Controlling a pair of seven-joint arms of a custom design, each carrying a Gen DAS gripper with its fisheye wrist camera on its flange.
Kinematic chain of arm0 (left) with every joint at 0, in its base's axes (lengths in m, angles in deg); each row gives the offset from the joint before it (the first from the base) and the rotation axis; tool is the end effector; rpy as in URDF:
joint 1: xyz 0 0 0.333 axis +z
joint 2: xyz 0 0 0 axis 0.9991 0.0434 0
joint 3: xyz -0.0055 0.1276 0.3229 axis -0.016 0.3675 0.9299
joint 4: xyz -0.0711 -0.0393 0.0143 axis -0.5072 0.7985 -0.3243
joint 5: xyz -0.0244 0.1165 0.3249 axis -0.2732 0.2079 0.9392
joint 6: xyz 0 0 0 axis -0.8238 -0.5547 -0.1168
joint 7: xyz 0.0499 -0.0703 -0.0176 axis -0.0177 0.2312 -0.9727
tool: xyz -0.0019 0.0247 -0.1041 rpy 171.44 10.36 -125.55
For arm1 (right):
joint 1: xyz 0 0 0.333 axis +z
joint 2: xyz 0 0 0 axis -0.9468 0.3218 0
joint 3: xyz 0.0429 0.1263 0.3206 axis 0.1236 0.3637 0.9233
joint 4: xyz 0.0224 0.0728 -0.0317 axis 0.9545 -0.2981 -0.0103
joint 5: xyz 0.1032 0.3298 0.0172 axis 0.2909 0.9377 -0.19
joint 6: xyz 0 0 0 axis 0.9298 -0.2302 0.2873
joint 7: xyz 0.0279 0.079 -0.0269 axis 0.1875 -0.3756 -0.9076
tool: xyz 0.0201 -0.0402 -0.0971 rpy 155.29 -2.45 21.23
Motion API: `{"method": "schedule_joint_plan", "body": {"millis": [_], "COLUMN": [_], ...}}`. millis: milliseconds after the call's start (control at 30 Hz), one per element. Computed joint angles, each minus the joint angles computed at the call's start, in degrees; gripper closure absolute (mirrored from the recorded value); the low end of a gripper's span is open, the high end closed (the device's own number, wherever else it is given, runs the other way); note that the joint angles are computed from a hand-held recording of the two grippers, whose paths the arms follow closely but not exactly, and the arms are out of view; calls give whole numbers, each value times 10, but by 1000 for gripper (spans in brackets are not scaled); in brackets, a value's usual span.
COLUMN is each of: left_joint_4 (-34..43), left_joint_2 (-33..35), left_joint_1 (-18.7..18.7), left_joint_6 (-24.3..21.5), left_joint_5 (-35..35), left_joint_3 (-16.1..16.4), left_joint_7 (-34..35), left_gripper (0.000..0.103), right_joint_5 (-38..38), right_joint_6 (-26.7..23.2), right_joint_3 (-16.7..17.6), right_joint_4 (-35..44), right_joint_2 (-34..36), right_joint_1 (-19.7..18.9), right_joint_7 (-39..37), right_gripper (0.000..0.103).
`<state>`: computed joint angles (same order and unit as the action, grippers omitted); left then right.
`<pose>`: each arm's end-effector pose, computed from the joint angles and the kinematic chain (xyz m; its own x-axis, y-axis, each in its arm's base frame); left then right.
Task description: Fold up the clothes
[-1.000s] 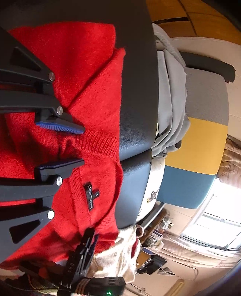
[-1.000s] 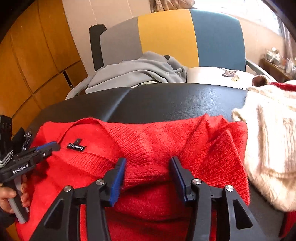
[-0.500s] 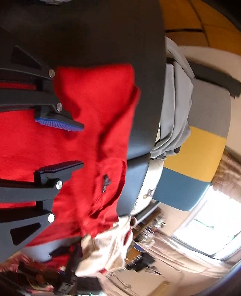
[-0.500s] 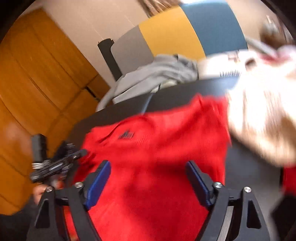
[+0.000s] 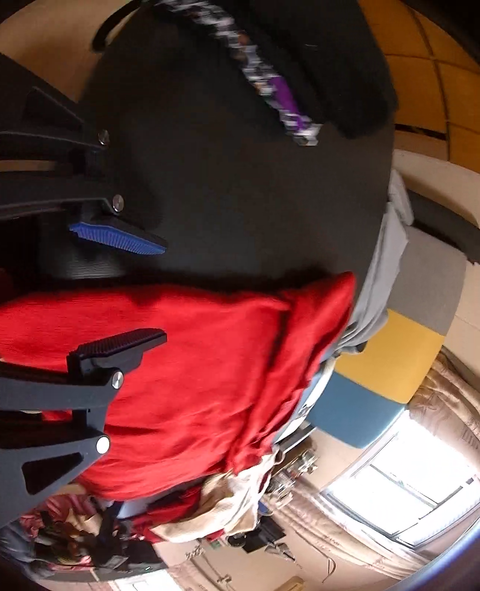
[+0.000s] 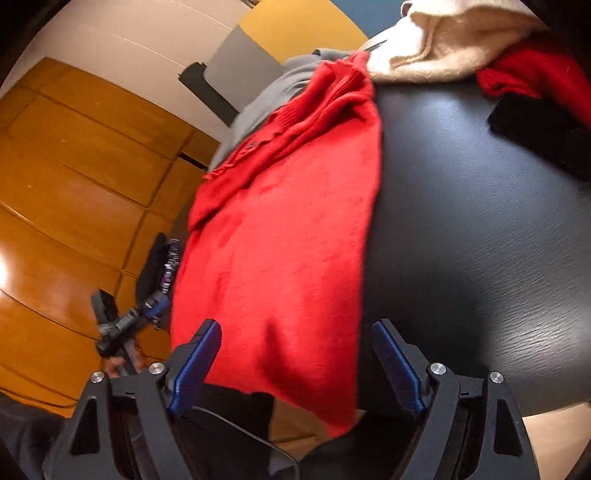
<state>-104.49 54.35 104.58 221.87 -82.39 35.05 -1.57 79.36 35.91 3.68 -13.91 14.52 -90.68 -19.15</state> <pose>0.6062 -0.0814 0.3127 0.0982 -0.9043 0.4154 -0.7868 -0.3261 -0.5240 0.6598 -0.1321 0.3141 0.2135 -0.6548 -0.7250 -0.9239 0.1059 -0.3677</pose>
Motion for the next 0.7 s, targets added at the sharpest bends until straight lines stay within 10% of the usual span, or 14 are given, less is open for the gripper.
{"method": "schedule_joint_plan", "body": {"millis": [467, 600, 700], "left_joint_4": [-38, -32, -23], "left_joint_2": [20, 20, 17], "left_joint_1": [16, 28, 32], "left_joint_6": [43, 10, -17], "left_joint_5": [91, 89, 76], "left_joint_3": [-38, -50, -56], "left_joint_7": [-56, -54, -37], "left_gripper": [59, 82, 92], "right_joint_5": [9, -2, -5], "right_joint_6": [27, 86, 76], "right_joint_3": [0, -12, -12], "right_joint_4": [-47, -68, -66], "right_joint_2": [-25, -37, -30], "right_joint_1": [21, 40, 26], "right_joint_7": [-101, -90, -83], "right_gripper": [19, 80, 90]}}
